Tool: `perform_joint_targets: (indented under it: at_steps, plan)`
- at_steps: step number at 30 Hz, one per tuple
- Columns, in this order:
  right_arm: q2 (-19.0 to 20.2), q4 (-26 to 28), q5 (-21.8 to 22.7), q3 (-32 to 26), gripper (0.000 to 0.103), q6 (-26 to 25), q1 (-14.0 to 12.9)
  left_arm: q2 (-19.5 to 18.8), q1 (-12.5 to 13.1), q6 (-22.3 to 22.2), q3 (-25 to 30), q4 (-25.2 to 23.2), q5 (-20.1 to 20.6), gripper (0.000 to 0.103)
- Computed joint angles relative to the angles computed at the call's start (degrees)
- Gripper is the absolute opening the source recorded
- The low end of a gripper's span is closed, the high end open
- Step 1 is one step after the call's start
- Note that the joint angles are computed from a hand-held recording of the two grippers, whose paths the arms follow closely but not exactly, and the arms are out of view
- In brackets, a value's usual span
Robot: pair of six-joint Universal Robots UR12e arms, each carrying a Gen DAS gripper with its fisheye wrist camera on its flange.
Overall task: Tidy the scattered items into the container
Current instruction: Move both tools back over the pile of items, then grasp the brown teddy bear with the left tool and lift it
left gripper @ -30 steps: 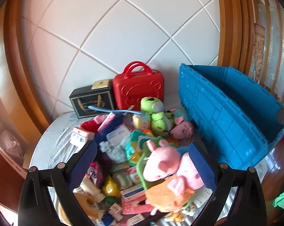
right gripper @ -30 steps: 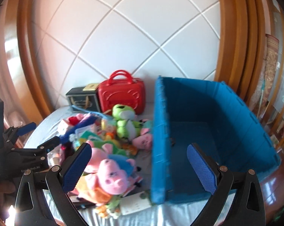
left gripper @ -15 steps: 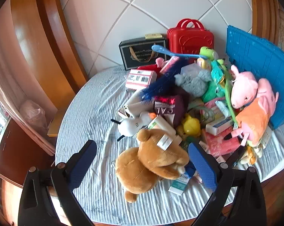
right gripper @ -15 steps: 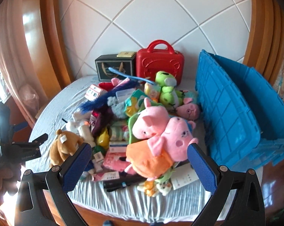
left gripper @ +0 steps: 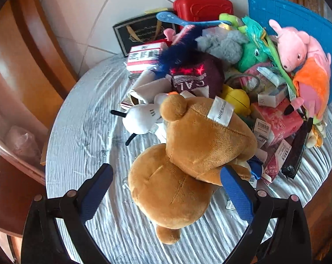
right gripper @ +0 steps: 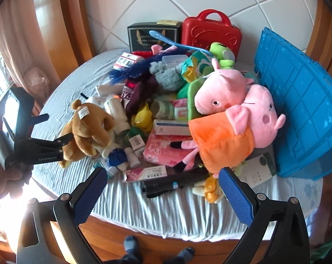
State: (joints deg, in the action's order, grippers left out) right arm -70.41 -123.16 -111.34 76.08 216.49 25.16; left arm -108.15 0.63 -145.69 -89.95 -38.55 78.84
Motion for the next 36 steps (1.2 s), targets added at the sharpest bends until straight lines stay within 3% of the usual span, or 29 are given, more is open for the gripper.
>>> perform_joint_targets:
  at_steps: [5, 8, 14, 20, 25, 28, 32, 36]
  plan:
    - [1.3, 0.07, 1.39, -0.64, 0.103, -0.09, -0.1, -2.25, -0.13, 1.22, 1.92, -2.22, -2.78, 0.103]
    - [2.27, 0.62, 2.91, -0.91, 0.103, 0.12, -0.18, -3.8, -0.22, 1.36, 3.94, -7.06, -5.13, 0.103]
    - [4.38, 2.09, 5.78, -2.2, 0.103, -0.76, 0.1, -4.79, 0.01, -0.36, 4.82, -8.25, -7.79, 0.103]
    - [6.09, 2.9, 7.26, -4.12, 0.103, -2.35, 0.54, -4.52, 0.14, 2.75, 5.22, -10.66, -8.6, 0.103]
    - [6.49, 3.32, 7.37, -4.91, 0.103, -3.03, 0.69, -3.59, 1.54, 7.86, 3.79, -10.52, -12.06, 0.103]
    - [6.44, 3.44, 7.27, -4.92, 0.103, -2.64, 0.61, -2.83, 2.22, 9.57, 2.58, -7.94, -13.92, 0.103]
    - [6.28, 3.25, 7.3, -4.62, 0.103, -1.88, 0.52, -2.19, 2.96, 13.27, 2.18, -9.43, -15.53, 0.103]
    - [6.61, 3.28, 7.88, -4.62, 0.103, -1.51, 0.43, -3.14, 2.65, 13.64, 2.74, -10.31, -12.16, 0.103]
